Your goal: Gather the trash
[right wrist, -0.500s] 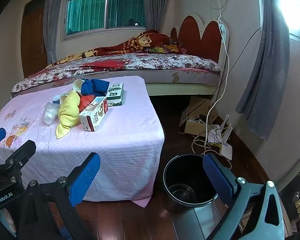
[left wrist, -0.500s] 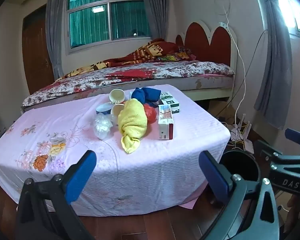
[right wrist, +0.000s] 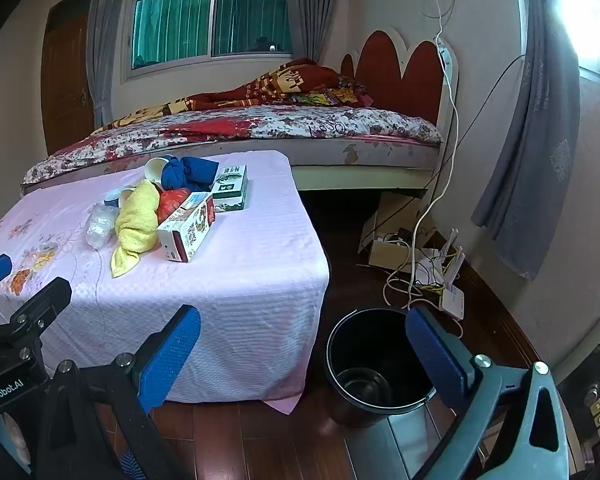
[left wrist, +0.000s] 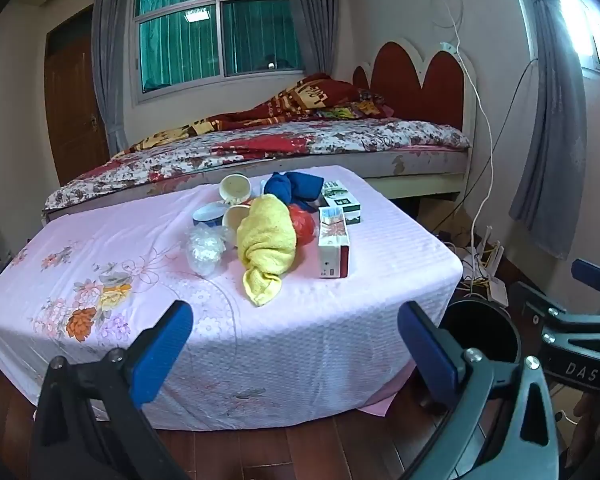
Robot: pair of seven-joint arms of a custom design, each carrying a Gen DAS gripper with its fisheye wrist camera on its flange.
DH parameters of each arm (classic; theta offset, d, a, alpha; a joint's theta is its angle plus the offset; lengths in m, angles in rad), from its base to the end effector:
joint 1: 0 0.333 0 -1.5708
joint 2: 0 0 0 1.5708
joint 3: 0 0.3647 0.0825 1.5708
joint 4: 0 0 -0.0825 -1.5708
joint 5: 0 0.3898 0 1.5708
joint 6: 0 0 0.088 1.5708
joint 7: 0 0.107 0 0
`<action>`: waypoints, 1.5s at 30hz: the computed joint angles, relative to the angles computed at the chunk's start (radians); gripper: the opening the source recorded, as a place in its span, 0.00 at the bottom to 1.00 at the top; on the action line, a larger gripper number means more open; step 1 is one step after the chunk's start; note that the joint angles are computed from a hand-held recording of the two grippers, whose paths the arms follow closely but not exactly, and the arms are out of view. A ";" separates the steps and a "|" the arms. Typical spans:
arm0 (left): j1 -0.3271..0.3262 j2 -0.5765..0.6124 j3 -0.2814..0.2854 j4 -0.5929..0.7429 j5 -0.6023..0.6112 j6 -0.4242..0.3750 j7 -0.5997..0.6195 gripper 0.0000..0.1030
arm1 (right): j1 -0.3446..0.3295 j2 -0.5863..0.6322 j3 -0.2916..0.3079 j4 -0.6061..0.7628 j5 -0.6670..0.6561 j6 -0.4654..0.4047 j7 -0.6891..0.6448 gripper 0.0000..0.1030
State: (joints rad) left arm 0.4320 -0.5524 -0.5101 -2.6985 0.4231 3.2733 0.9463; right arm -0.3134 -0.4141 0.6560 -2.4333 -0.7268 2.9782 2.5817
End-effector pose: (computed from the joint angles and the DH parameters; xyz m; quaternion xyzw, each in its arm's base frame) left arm 0.3924 -0.1000 0.5294 -0.6129 0.6070 -0.3328 0.3809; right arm 0.4151 0.2348 0.5458 -0.6483 0.5984 -0.3486 0.3165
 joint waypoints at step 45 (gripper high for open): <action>0.009 0.025 0.006 0.000 -0.004 0.004 0.010 0.99 | 0.199 0.058 -0.191 0.028 -0.224 -0.062 0.162 1.00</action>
